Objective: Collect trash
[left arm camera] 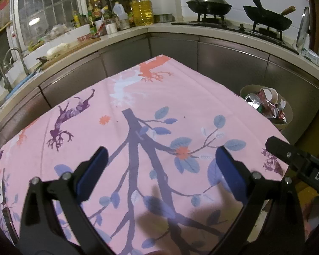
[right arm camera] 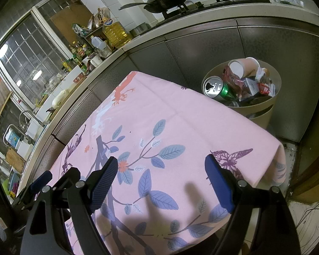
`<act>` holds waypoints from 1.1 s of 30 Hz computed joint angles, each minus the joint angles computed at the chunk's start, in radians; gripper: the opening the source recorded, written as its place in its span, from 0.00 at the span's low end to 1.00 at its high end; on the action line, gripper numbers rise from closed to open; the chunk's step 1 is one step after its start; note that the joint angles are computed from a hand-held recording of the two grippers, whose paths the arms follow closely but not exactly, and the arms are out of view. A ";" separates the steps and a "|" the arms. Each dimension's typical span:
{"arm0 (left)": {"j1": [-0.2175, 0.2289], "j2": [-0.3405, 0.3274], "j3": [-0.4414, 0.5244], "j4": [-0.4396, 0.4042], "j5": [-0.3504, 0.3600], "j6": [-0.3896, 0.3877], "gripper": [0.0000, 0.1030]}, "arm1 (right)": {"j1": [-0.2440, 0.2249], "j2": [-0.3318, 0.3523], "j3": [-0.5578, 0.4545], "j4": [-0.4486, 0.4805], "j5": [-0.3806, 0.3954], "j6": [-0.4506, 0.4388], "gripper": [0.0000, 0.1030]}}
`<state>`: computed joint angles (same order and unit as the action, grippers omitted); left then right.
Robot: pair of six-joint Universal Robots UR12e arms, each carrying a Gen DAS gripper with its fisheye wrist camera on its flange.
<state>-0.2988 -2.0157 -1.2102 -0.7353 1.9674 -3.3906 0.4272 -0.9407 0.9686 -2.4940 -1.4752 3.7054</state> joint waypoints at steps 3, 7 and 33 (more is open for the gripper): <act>-0.001 -0.004 0.011 -0.040 -0.004 -0.011 0.94 | 0.000 0.000 0.000 0.001 0.002 0.000 0.78; -0.007 -0.007 0.015 -0.046 0.007 -0.003 0.94 | 0.000 -0.001 0.000 0.001 0.001 0.001 0.78; -0.003 -0.010 0.030 -0.092 0.014 -0.044 0.94 | 0.003 -0.001 0.000 0.005 0.001 0.003 0.78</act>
<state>-0.3019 -2.0260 -1.1806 -0.8278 1.9818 -3.4342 0.4301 -0.9419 0.9688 -2.4891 -1.4739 3.7082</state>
